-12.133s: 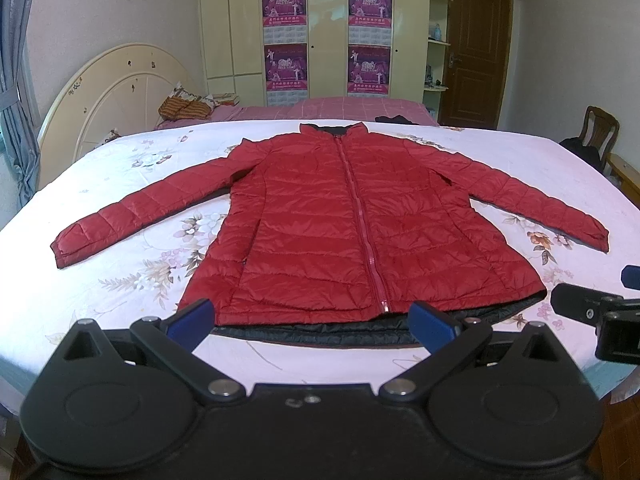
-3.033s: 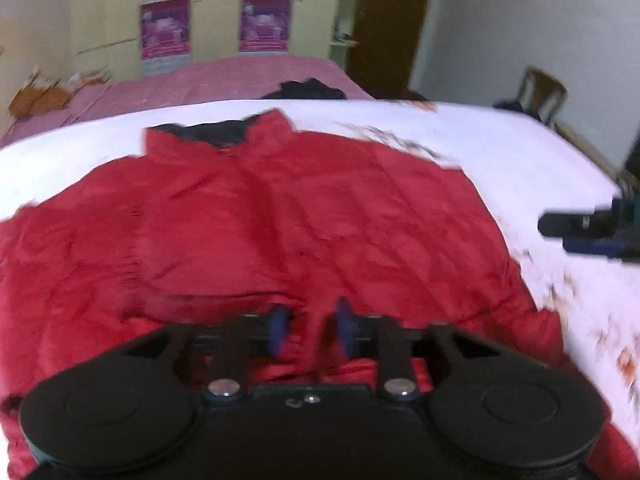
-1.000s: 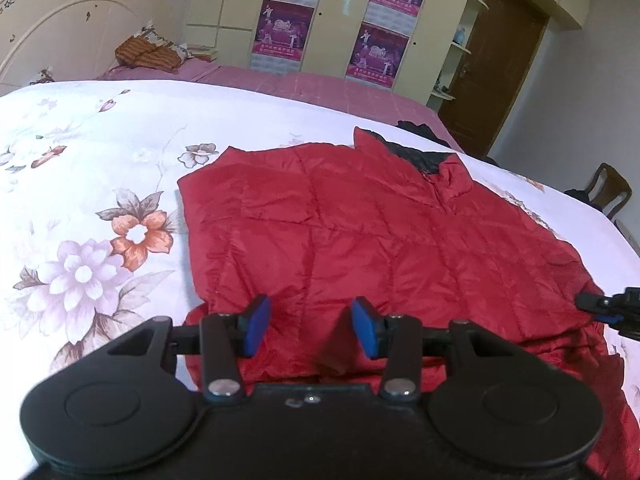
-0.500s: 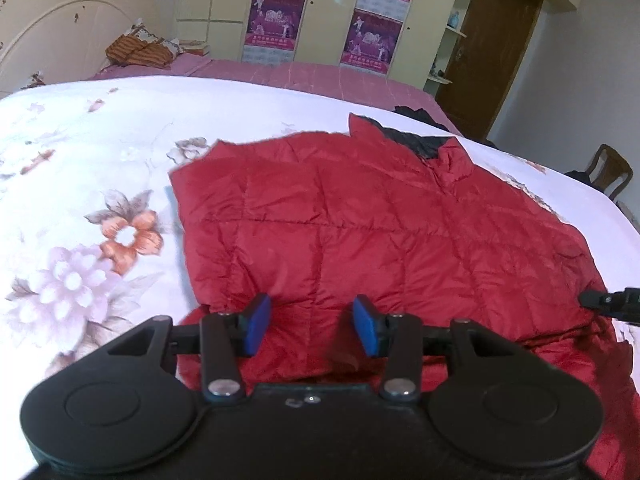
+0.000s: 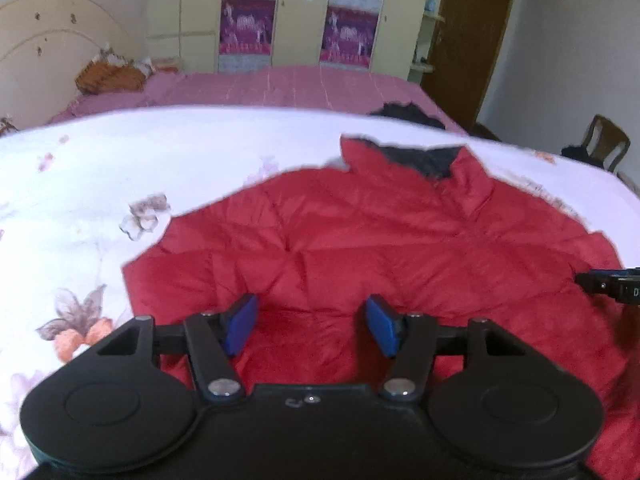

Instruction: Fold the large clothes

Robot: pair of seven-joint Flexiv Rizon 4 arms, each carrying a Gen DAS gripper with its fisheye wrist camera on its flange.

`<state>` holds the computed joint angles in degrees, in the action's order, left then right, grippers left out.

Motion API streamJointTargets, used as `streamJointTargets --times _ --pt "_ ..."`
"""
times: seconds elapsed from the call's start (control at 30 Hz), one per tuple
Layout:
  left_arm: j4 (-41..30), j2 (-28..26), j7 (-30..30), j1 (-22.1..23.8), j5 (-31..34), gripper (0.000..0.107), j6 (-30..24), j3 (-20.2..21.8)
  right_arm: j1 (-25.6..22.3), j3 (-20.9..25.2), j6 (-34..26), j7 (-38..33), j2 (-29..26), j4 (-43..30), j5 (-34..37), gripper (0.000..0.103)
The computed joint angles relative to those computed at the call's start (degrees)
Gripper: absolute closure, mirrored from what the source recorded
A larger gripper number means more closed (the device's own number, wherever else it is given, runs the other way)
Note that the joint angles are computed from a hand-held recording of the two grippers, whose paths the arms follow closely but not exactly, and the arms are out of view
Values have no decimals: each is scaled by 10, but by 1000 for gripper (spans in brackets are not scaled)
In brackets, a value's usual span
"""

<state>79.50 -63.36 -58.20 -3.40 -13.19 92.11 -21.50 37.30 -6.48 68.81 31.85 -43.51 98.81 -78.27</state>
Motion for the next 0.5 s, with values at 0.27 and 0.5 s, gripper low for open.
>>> streamJointTargets --times 0.27,0.5 --pt "-3 1 -5 -10 -5 47 -5 17 -14 14 -5 12 1 5 -10 69" --pt "117 35 -5 54 70 40 90 -72 1 26 -21 69 35 10 -93 28"
